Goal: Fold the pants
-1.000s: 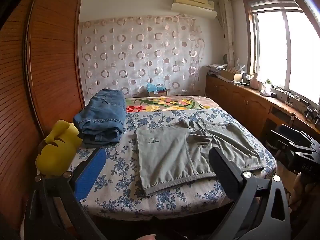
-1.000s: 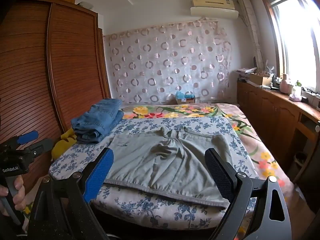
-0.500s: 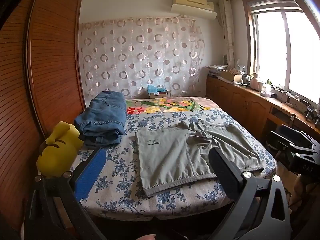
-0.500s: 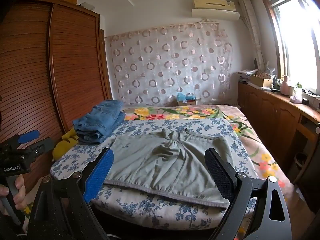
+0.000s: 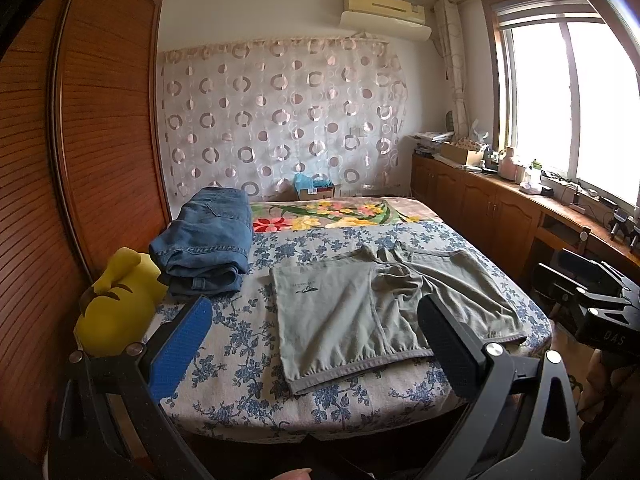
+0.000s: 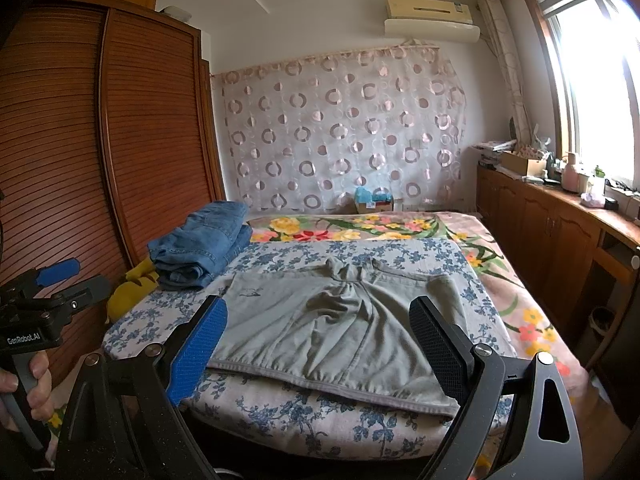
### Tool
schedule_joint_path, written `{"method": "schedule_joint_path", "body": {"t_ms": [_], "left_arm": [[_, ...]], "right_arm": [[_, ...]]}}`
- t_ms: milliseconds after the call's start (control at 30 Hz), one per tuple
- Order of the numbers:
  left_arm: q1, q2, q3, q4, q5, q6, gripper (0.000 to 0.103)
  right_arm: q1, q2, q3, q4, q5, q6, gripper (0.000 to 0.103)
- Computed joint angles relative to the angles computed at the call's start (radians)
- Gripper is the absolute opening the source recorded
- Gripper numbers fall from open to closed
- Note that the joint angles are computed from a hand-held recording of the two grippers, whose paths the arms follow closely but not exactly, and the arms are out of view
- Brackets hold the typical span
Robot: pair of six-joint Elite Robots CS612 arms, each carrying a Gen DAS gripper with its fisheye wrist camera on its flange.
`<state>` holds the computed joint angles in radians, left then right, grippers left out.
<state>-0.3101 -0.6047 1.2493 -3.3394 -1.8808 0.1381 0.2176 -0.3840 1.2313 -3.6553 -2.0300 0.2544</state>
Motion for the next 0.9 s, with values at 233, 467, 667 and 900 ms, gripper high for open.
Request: {"method": "schedule_joint_path", "body": {"t_ms": [233,467,667,900], "left_arm": [[0.000,0.000,0.001,-0.004,0.001,0.002,0.103],[0.000,0.001,0.001,-0.006,0.000,0.001,0.103],[-0.001,0.001,0.002,-0.009,0.001,0.003,0.103],[0.000,0.000,0.003,-0.010,0.001,0.002,0.103]], "right_arm": [[0.001,-0.001,0.002,-0.004,-0.002,-0.003,0.093],[0.001,-0.001,0.003,-0.007,-0.002,-0.003,0.093],[0.004,0.001,0.000,-0.010,-0.008,-0.005,0.093],[0.005,0.002,0.000,-0.013,-0.009,-0.007,0.093]]}}
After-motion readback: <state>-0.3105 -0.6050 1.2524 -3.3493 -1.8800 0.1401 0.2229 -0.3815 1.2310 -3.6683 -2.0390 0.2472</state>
